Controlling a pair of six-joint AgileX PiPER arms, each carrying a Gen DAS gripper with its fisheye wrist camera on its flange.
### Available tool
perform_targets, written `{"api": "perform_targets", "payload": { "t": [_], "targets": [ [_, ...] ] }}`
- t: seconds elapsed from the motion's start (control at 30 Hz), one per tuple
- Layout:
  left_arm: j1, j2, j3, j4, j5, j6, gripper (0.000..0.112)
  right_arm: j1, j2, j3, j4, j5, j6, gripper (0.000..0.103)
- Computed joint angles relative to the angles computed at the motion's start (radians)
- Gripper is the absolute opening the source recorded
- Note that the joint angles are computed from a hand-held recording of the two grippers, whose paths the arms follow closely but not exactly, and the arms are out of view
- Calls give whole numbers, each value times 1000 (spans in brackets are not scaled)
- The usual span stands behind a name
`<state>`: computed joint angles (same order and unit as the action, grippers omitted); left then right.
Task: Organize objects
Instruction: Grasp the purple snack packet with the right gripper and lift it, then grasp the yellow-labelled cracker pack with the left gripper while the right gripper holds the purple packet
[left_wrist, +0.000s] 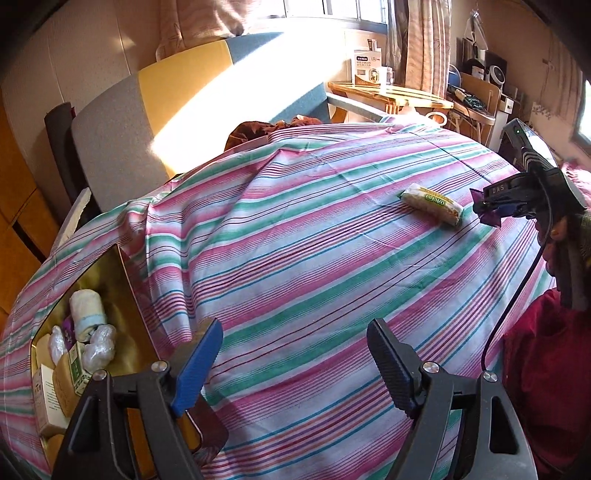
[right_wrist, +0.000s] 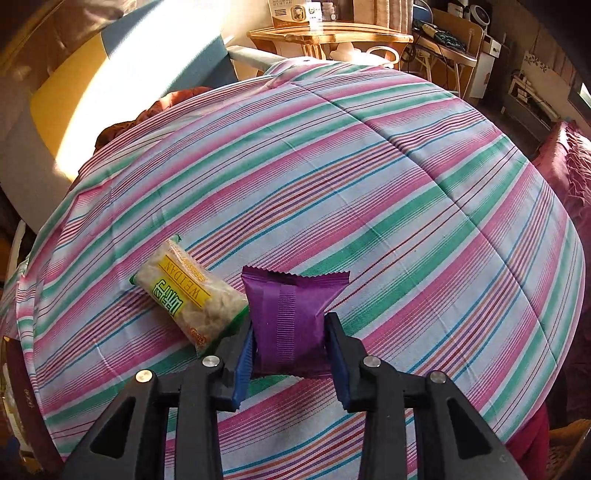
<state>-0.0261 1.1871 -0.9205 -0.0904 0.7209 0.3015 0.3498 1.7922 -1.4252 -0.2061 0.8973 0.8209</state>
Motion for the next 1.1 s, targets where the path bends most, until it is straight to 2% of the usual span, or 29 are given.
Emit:
{"api": "perform_targets", "payload": {
  "t": [0.27,0.37,0.47,0.7,0.87,1.1],
  "targets": [
    [-128,86,-39,95,-21,-130,81,9,-48,37,-31,-59,89,36],
    [-158,156,-81,86,-16,-151,81,6,-80,66,-54,-88,130,36],
    [-173,258,-166,30,25,-153,77,-3,-112,101,-80,-120,178,36],
    [-237,535,-476,-86,167,-239,67,-37,-161,154,-94,-178,261,36],
    [-299,725,-734,-119,264,-365,68,-76,-200,211,-30,-236,245,36],
    [-377,1019,-1163,-58,425,-586,76,-80,-222,237,-7,-283,226,36]
  ]
}}
